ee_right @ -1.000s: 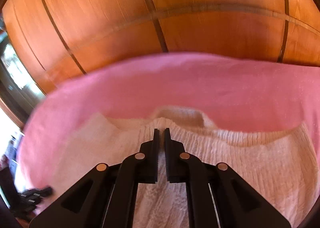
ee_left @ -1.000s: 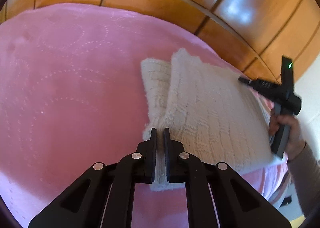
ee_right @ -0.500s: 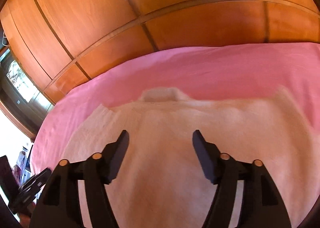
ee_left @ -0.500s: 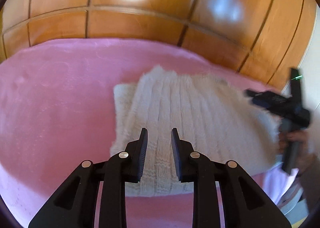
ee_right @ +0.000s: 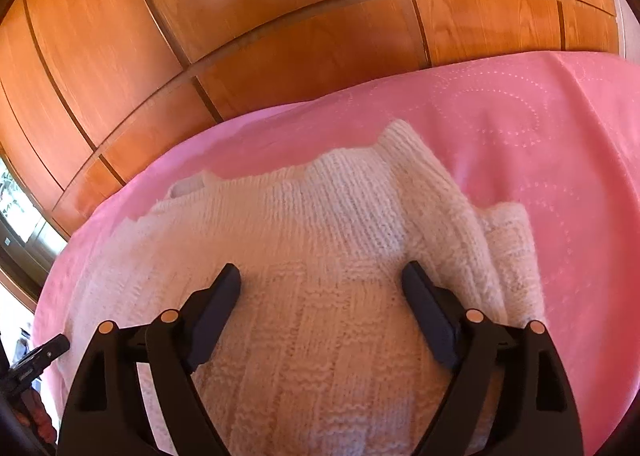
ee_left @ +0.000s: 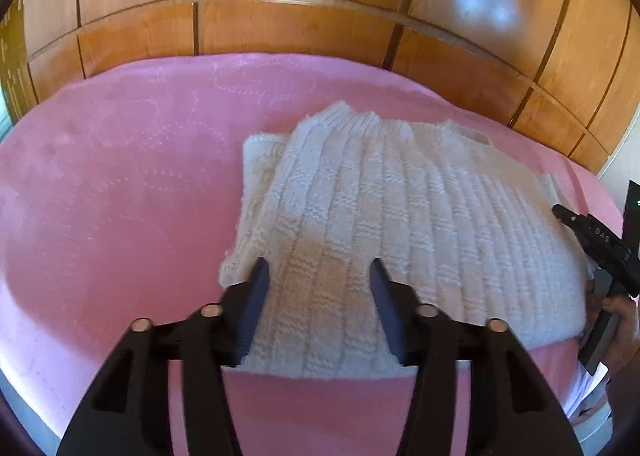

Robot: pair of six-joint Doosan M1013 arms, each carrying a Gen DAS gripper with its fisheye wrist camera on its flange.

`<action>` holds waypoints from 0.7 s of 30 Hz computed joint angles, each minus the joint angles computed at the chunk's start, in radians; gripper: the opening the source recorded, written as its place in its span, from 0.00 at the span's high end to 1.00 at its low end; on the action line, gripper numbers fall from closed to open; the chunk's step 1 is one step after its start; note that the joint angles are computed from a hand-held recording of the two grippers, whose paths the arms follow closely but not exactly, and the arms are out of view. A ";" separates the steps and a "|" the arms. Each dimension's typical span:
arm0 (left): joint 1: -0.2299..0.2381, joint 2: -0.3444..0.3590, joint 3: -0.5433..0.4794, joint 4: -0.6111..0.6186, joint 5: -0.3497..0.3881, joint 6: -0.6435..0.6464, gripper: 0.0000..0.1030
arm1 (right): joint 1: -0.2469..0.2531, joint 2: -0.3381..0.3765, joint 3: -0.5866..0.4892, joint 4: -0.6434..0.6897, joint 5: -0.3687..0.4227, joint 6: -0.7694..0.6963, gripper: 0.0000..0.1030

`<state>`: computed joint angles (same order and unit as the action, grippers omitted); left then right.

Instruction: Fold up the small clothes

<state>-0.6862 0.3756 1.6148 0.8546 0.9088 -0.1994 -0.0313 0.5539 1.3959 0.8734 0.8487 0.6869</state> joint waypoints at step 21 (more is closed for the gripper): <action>-0.025 -0.031 0.040 0.019 0.095 -0.058 0.49 | -0.092 -0.099 0.116 -0.016 -0.040 0.080 0.28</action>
